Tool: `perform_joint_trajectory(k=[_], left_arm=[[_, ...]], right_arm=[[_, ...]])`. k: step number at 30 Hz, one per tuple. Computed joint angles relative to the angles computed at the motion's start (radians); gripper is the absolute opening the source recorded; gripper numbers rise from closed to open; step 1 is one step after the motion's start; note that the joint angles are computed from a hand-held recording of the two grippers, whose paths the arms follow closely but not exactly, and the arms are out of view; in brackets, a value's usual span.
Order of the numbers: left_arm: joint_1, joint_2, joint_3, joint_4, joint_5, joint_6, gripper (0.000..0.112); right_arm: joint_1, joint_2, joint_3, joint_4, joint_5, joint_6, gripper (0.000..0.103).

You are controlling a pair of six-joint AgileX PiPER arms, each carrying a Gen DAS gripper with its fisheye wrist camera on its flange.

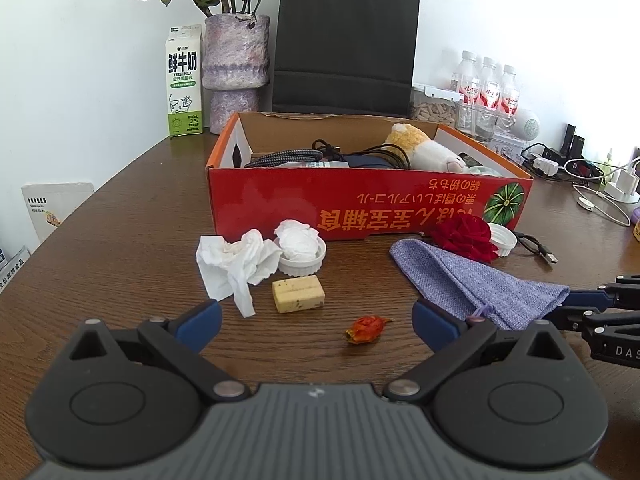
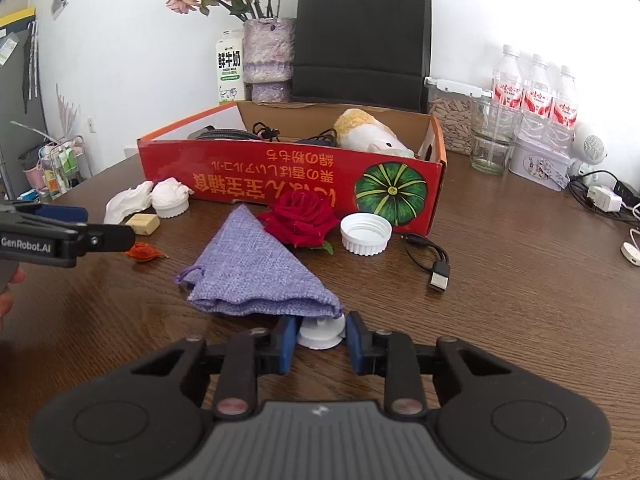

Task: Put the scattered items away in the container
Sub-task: 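Grasp the red dried pepper with the left gripper while the right gripper grasps the small white cap, then lift the pepper and small cap and carry both over the box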

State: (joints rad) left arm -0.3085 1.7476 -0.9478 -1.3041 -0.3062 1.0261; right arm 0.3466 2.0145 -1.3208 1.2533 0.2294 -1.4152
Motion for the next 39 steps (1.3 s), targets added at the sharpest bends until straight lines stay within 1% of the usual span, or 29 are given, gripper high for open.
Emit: perform_joint_trajectory(k=[4, 9, 11, 13, 14, 15, 17, 19, 20, 22, 23, 24, 27, 32, 35, 39], left_arm=[[-0.011, 0.019, -0.027, -0.107, 0.004, 0.111, 0.103], [-0.016, 0.044, -0.063, -0.199, 0.012, 0.195, 0.103], [-0.021, 0.056, -0.082, -0.262, 0.009, 0.252, 0.1], [-0.028, 0.068, -0.1, -0.332, 0.003, 0.322, 0.084], [-0.029, 0.075, -0.109, -0.369, 0.005, 0.361, 0.08], [-0.029, 0.081, -0.116, -0.399, 0.009, 0.394, 0.074], [-0.042, 0.087, -0.118, -0.381, -0.013, 0.385, 0.067], [-0.048, 0.088, -0.117, -0.358, -0.013, 0.367, 0.054], [-0.051, 0.089, -0.116, -0.345, -0.018, 0.358, 0.051], [-0.051, 0.087, -0.11, -0.304, -0.004, 0.332, 0.036], [-0.051, 0.085, -0.105, -0.28, 0.006, 0.316, 0.033], [-0.051, 0.083, -0.101, -0.259, 0.015, 0.306, 0.026], [-0.051, 0.08, -0.093, -0.214, 0.026, 0.269, 0.021], [-0.046, 0.077, -0.087, -0.191, 0.034, 0.238, 0.013], [-0.046, 0.074, -0.083, -0.172, 0.036, 0.217, 0.013], [-0.05, 0.062, -0.065, -0.098, 0.032, 0.133, 0.012]], right_arm=[[-0.003, 0.0, 0.007, 0.066, -0.018, -0.047, 0.025], [-0.009, -0.002, 0.022, 0.158, -0.059, -0.123, 0.025], [-0.015, -0.002, 0.024, 0.189, -0.062, -0.147, 0.025], [-0.02, 0.001, 0.023, 0.203, -0.066, -0.152, 0.025], [-0.024, 0.003, 0.021, 0.199, -0.06, -0.144, 0.025], [-0.026, 0.003, 0.021, 0.198, -0.057, -0.141, 0.025], [-0.026, 0.004, 0.02, 0.197, -0.056, -0.139, 0.025], [-0.027, 0.004, 0.019, 0.193, -0.056, -0.138, 0.025], [-0.027, 0.004, 0.019, 0.193, -0.056, -0.137, 0.025], [-0.027, 0.004, 0.019, 0.19, -0.053, -0.137, 0.025], [-0.027, 0.005, 0.018, 0.187, -0.049, -0.136, 0.025], [-0.025, 0.004, 0.02, 0.189, -0.046, -0.138, 0.025], [-0.021, 0.002, 0.022, 0.19, -0.047, -0.142, 0.025], [-0.017, 0.0, 0.027, 0.202, -0.051, -0.153, 0.026], [-0.018, 0.0, 0.026, 0.201, -0.052, -0.155, 0.026], [-0.018, 0.0, 0.025, 0.203, -0.051, -0.155, 0.026]])
